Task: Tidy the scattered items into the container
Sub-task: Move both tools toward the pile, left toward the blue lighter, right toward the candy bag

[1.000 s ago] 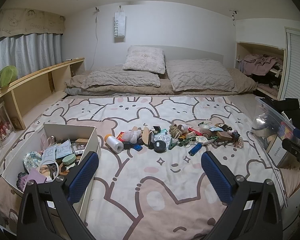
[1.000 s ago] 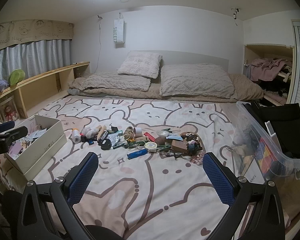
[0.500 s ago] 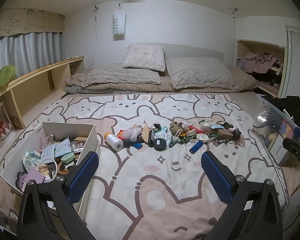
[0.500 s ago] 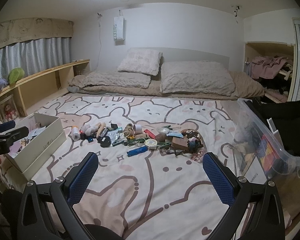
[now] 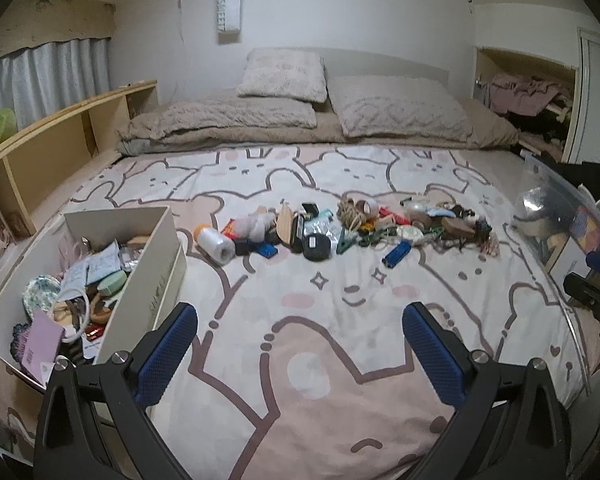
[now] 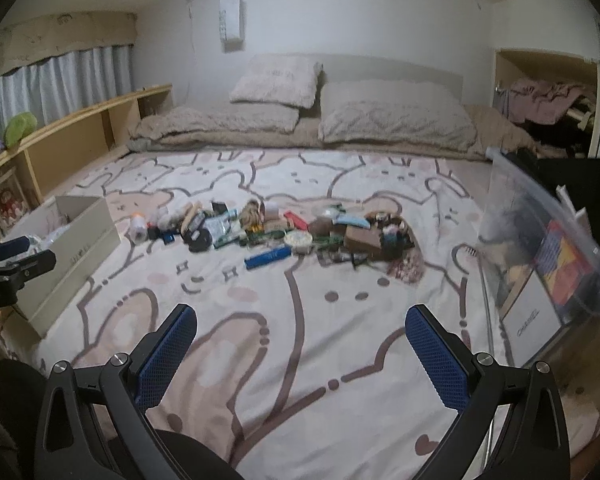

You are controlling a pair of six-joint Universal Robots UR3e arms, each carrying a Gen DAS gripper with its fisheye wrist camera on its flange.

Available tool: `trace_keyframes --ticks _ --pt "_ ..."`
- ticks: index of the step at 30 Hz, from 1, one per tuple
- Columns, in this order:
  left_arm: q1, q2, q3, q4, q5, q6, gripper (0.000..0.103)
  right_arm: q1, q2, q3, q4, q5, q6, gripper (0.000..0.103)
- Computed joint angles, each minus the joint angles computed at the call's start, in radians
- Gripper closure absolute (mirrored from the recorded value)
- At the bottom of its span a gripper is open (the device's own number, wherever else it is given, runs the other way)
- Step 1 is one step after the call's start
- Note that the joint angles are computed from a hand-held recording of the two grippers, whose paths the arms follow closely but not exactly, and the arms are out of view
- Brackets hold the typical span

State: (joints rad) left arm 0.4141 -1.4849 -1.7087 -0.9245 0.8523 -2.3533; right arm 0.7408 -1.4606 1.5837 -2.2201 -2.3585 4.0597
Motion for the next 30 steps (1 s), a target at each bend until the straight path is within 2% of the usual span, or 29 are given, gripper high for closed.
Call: trace_keyframes --ticks 17,21,26,30 --pt "-0.128 -0.145 -0.063 0.113 0.193 0.002 0.000 -0.135 0.011 0.276 -0.089 0.247 0.034 0.000" --pt "-0.154 -0.181 -0.083 0.151 0.233 -0.007 0.000 -0.168 0.008 0.352 -0.157 0.300 0.031 0.000" --pt "-0.187 -0.242 -0.089 0.200 0.258 -0.029 0.000 -0.206 0.015 0.411 -0.228 0.328 0.024 0.000" --pt "-0.220 -0.315 -0.053 0.203 0.266 -0.066 0.000 -0.253 0.020 0.432 -0.274 0.329 -0.025 0.000"
